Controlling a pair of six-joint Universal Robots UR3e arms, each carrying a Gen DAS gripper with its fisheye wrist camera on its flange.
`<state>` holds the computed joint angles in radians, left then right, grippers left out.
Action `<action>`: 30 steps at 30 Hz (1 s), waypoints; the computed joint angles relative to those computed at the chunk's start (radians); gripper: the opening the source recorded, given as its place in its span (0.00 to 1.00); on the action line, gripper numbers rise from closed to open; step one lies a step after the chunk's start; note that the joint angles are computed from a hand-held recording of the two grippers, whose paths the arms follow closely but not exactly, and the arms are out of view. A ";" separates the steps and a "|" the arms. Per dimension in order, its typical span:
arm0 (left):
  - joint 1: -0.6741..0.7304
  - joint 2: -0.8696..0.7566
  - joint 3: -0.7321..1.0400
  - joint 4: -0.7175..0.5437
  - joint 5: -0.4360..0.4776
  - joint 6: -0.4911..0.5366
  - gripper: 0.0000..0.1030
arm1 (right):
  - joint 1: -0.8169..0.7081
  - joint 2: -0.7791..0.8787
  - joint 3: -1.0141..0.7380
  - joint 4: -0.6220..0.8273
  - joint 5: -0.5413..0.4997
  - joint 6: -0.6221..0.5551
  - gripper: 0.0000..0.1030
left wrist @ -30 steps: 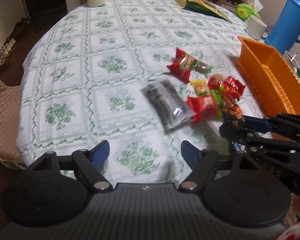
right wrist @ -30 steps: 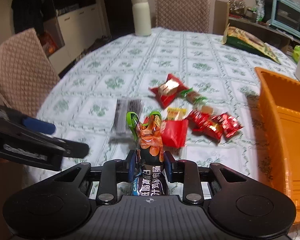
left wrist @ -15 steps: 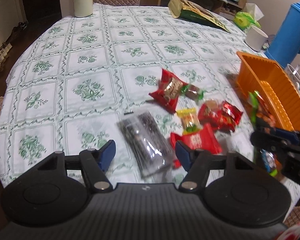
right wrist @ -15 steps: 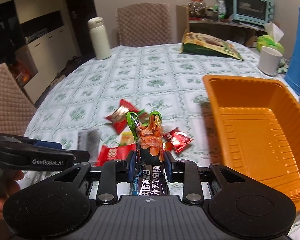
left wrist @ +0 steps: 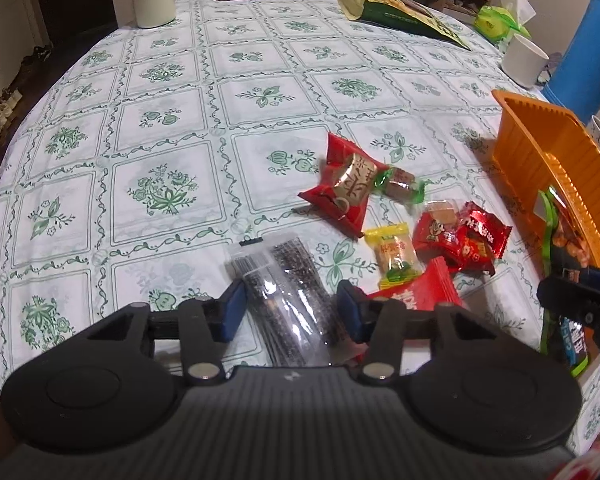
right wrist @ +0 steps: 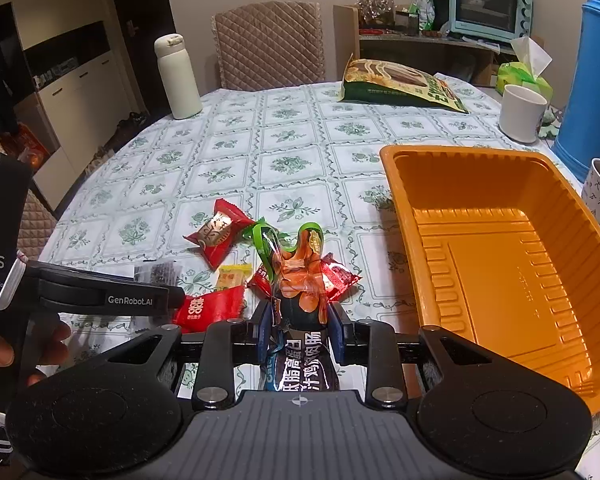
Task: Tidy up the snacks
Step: 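Grasp the clear packet of dark sticks with the left gripper while the right gripper holds the snack stick, then carry both snacks over the orange tray and open both grippers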
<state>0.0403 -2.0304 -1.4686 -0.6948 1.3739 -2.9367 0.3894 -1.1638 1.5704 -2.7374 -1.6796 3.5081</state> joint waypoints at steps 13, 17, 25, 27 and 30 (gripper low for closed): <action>0.079 0.060 -0.058 -0.026 -0.054 0.085 0.34 | 0.013 0.009 -0.033 0.029 -0.003 0.018 0.29; 0.095 0.107 -0.116 -0.004 -0.069 0.124 0.34 | 0.021 0.000 -0.031 0.035 -0.009 0.030 0.29; 0.111 0.231 -0.201 -0.010 -0.103 0.135 0.34 | 0.021 -0.064 0.032 0.024 0.001 0.052 0.29; 0.112 0.266 -0.211 -0.023 -0.113 0.127 0.34 | 0.016 -0.087 0.055 0.016 0.011 0.049 0.29; 0.098 0.313 -0.216 -0.042 -0.108 0.101 0.34 | 0.005 -0.120 0.084 0.010 0.033 0.042 0.29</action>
<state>0.1387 -1.7175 -1.6841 -0.7364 1.2658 -2.8357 0.3943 -1.2834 1.6548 -2.7272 -1.6468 3.5497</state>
